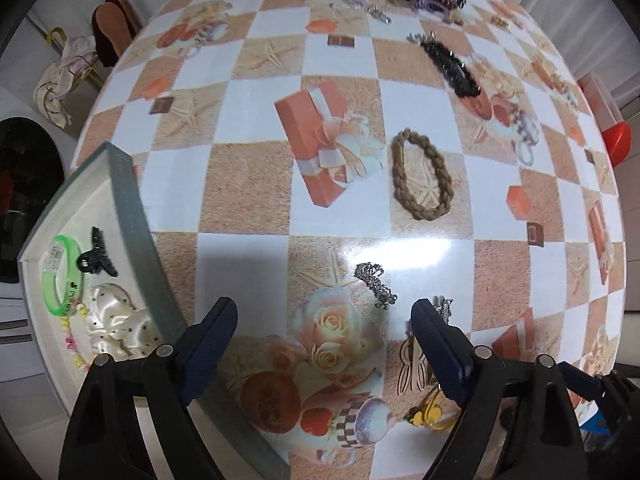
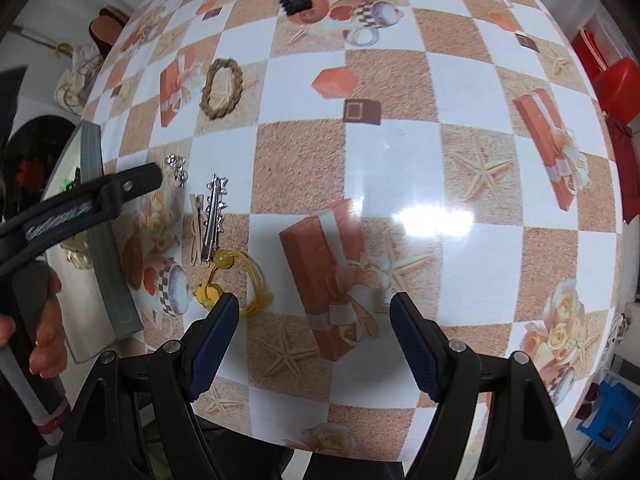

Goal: Organize jewelry
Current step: 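Grasp the silver hair clip with the left tool while the right tool grasps the yellow hair tie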

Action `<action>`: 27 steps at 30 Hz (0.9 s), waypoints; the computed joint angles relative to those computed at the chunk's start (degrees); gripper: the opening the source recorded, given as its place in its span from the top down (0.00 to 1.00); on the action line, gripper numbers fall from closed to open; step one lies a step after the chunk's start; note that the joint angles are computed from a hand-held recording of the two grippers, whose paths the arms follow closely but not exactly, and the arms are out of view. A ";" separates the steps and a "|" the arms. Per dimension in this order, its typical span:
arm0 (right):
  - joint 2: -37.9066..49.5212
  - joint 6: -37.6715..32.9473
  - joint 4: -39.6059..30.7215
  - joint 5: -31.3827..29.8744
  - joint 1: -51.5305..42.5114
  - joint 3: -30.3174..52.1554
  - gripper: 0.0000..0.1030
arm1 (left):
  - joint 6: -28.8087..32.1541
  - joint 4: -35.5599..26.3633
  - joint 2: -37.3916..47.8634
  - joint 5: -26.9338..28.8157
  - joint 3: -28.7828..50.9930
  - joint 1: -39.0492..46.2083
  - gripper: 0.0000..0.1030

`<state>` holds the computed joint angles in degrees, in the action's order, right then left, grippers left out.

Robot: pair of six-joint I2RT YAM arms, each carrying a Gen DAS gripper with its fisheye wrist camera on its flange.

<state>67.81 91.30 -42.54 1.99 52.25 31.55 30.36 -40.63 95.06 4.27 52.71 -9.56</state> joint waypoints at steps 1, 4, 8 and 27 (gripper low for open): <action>1.09 -0.31 1.05 -0.09 -0.09 0.16 0.22 | -0.17 0.42 0.44 -0.12 -0.01 -0.20 0.09; 3.83 -1.58 3.72 -0.13 -0.07 0.40 0.22 | -0.23 1.41 1.24 -0.15 -0.39 -0.77 0.12; 8.88 -3.77 7.21 0.16 -0.17 1.57 0.22 | -0.26 2.53 2.93 -0.80 -0.76 -1.47 0.22; 24.69 -11.45 0.24 6.35 2.72 14.27 0.91 | -1.60 1.63 1.77 2.02 -1.27 -6.56 0.88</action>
<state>92.50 79.85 -42.30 8.34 54.96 45.82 28.76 -39.00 96.83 6.29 51.44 -16.11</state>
